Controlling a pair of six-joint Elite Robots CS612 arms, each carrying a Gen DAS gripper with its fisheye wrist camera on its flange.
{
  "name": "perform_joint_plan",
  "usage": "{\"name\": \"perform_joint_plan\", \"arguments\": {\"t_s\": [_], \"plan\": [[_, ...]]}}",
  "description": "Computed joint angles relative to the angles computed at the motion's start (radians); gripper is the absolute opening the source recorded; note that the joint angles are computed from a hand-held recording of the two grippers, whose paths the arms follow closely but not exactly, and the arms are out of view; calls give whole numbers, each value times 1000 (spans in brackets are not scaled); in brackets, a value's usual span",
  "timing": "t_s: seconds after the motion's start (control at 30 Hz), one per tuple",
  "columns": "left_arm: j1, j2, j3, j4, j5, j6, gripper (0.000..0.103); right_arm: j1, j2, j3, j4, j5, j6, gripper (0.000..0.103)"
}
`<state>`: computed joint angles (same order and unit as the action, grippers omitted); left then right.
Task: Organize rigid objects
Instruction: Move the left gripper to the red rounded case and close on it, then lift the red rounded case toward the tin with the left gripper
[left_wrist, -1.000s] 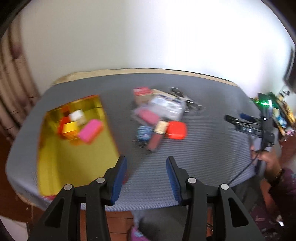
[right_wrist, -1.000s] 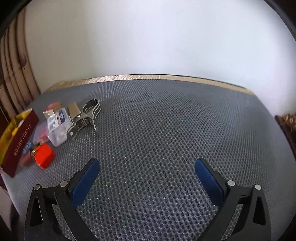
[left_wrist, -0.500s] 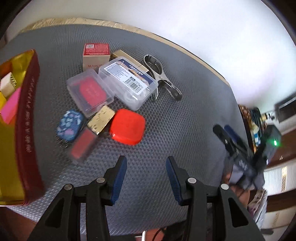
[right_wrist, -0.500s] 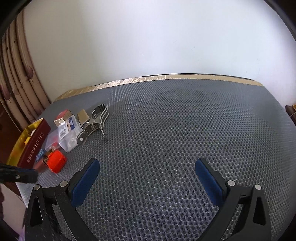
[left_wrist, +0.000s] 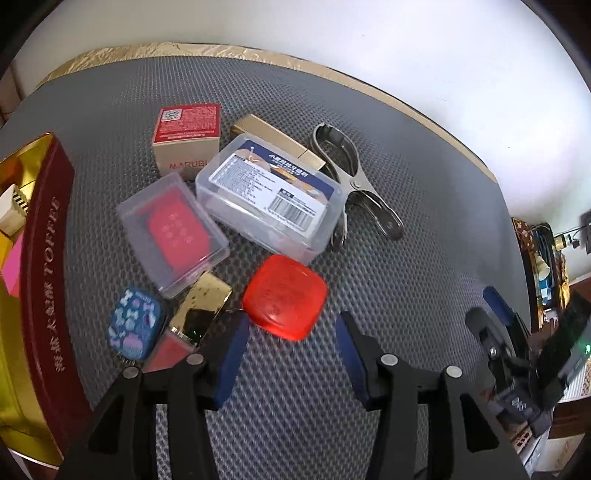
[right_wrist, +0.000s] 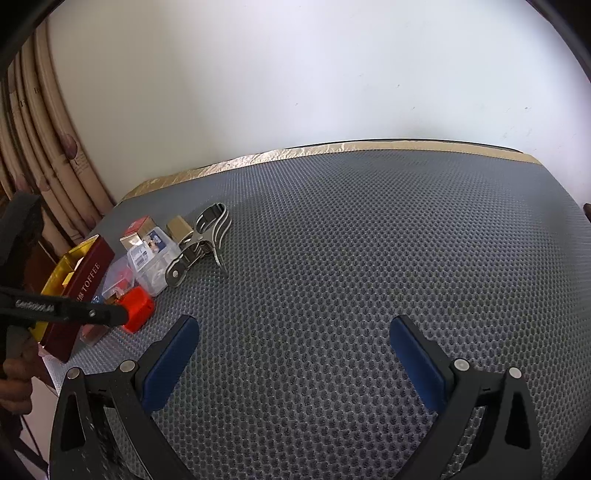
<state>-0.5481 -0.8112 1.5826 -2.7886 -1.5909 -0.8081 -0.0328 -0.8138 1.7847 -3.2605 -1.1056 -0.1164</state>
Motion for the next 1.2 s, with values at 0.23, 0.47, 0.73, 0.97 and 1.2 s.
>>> {"name": "perform_joint_plan", "arguments": {"t_s": [0.23,0.47,0.73,0.97,1.2], "plan": [[13,50,-86,55,-22,64,55,5,3,-4,10,2,-3,103],[-3,58,-105,77,30,171,56,10,6,-11,21,4,-5,103],[-33,77,-136,105,127,168,59,13,10,-18,37,6,-11,103],[-50,59,-85,32,153,148,49,13,12,-22,48,13,-13,103],[-64,17,17,-96,102,77,49,15,13,-29,68,5,-9,103]]}}
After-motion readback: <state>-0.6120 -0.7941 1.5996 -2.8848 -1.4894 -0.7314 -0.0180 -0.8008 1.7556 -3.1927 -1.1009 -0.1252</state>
